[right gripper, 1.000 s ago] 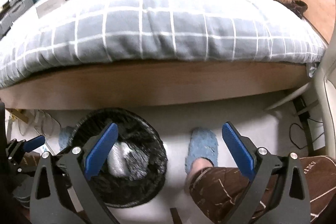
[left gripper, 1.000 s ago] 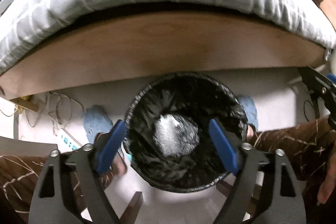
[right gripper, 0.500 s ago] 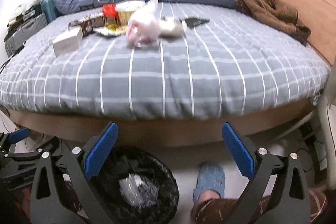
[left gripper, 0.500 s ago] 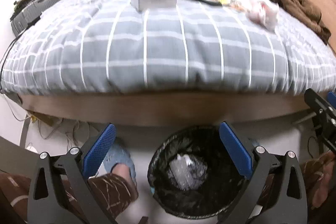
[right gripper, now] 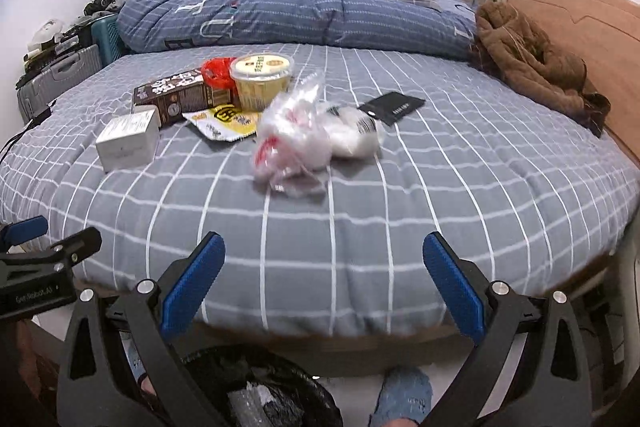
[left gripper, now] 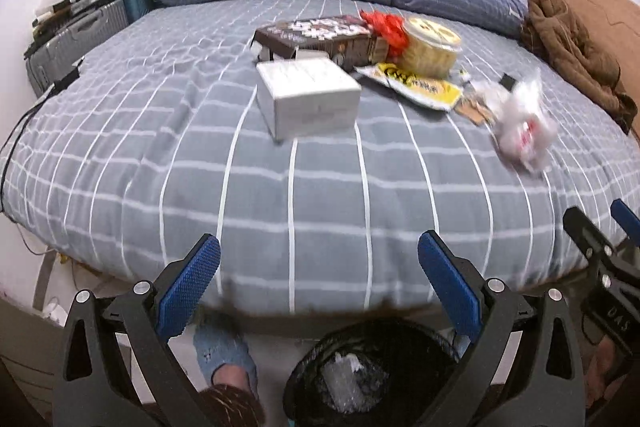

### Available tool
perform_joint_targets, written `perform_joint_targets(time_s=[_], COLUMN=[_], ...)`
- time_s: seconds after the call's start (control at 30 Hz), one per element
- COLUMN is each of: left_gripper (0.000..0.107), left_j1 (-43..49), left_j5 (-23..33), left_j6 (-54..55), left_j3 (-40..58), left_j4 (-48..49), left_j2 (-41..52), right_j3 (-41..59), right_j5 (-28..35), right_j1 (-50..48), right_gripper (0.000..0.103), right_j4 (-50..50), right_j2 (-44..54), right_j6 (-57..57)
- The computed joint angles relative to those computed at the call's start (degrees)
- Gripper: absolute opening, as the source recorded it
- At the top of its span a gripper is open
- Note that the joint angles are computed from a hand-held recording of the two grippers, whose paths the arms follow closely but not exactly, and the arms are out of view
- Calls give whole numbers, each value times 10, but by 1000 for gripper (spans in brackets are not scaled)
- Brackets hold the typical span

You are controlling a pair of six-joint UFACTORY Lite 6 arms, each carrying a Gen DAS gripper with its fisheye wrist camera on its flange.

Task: Collect trash
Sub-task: 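Move both tools back up toward the remaining items on the bed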

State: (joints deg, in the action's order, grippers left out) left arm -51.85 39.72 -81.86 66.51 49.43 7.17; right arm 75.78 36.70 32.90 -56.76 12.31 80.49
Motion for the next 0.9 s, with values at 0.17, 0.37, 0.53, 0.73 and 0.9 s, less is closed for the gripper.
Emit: perform_joint_targets(time_s=[0.17, 0.37, 0.53, 0.73, 0.9], left_gripper=[97, 97, 97, 97, 97], left_j1=[37, 62, 82, 108, 132], left_j5=[-17, -24, -14, -3, -7], left_j6=[30, 59, 89, 128, 162], left_j3=[69, 140, 224, 296, 344], left_j4=[-8, -20, -31, -46, -72], left_j2=[64, 122, 187, 236, 268], right_j3=[59, 137, 199, 272, 325], right_j5=[-23, -35, -35, -40, -40], right_j1=[-39, -62, -73, -90, -95], right_gripper=[95, 95, 95, 90, 83], right_j4=[47, 89, 109, 164, 203], right_j2=[38, 96, 140, 200, 236], right_j6=[-51, -110, -148, -208, -248])
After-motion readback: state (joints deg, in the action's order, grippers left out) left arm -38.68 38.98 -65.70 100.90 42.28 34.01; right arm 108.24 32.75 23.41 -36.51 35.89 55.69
